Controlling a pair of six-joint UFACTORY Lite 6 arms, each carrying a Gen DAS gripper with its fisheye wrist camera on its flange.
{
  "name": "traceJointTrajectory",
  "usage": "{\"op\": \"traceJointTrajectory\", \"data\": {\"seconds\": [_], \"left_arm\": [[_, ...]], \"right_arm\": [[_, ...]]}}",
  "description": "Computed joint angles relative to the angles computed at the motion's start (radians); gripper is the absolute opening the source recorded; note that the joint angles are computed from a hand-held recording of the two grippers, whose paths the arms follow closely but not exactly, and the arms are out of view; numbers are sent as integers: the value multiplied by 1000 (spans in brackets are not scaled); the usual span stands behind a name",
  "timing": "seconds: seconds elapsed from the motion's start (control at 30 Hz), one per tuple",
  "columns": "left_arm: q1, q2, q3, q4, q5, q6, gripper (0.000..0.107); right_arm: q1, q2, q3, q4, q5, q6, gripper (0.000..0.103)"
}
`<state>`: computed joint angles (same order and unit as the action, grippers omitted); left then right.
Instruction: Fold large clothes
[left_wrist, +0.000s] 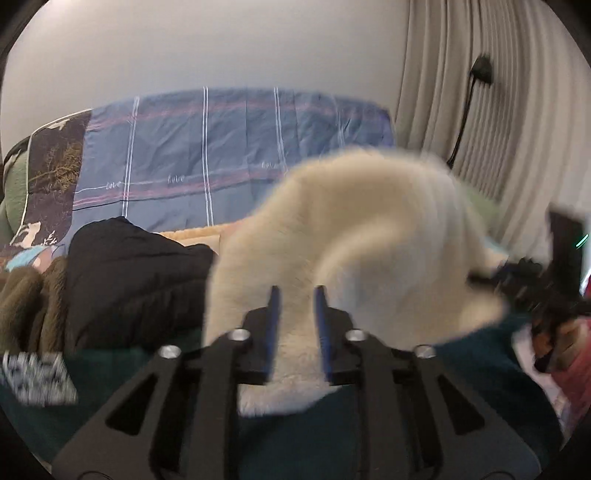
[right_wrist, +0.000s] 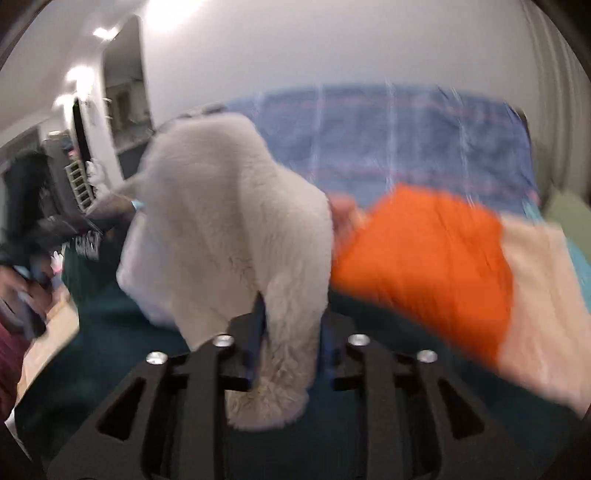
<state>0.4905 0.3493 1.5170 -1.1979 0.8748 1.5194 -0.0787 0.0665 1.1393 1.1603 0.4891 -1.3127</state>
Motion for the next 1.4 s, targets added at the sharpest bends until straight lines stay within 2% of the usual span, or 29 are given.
{"op": "traceJointTrajectory", "data": {"seconds": [0.1,0.23,0.3,0.33,0.37,0.4,0.5,0.57,0.63,0.67,0.7,0.77,0.83,0.9,0.93,1.0,1.07,1.13,1.23,1.27,1.37,1.4], "left_arm": [[110,-136,-161,-88,71,162,59],[87,-185,-197,-25,65,191,69],[27,-204,-225,-7,11,207,74],[3,-233,-257,-10,1,224,78],[-23,-246,-272,-22,-8,240,83],[-32,-274,-308,-41,-6,271,86],[-49,-350,-377,-73,-15,334,88],[-19,-393,-411,-95,3,374,88],[12,-400,-398,-93,46,363,88],[17,-397,-379,-85,62,340,88],[5,-394,-364,-76,61,316,88],[-28,-390,-343,-39,60,275,88],[-70,-415,-374,12,41,262,88],[-90,-507,-499,16,-15,331,88],[-81,-530,-542,12,-23,363,88],[-23,-566,-614,29,7,395,88],[76,-548,-640,72,49,388,88],[186,-460,-608,133,107,330,88],[290,-262,-480,223,194,163,88],[308,-187,-426,253,223,89,88],[320,-10,-299,278,305,-57,93],[309,35,-266,265,321,-82,94]], "right_arm": [[-84,-171,-222,-1,51,-35,35],[-66,-272,-307,-72,15,-10,46],[-33,-282,-290,-49,4,-13,60],[-25,-300,-281,8,25,-47,72],[-13,-308,-275,33,38,-65,79],[1,-303,-244,16,55,-49,80],[79,-298,-186,-178,78,123,78],[66,-334,-214,-220,212,131,61],[44,-396,-282,-222,351,45,56],[71,-407,-308,-250,378,60,51],[113,-379,-316,-283,363,117,51],[202,-266,-300,-378,246,320,47],[184,-83,-242,-418,190,508,44],[104,27,-195,-345,266,549,44],[56,47,-191,-292,318,507,43],[2,30,-217,-256,357,398,44],[-56,-13,-244,-257,401,326,52],[-151,-32,-252,-236,493,252,57],[-312,-16,-228,-182,653,219,77],[-346,20,-201,-154,693,235,86],[-389,156,-123,-63,785,319,96],[-373,219,-80,-43,805,349,97]]}}
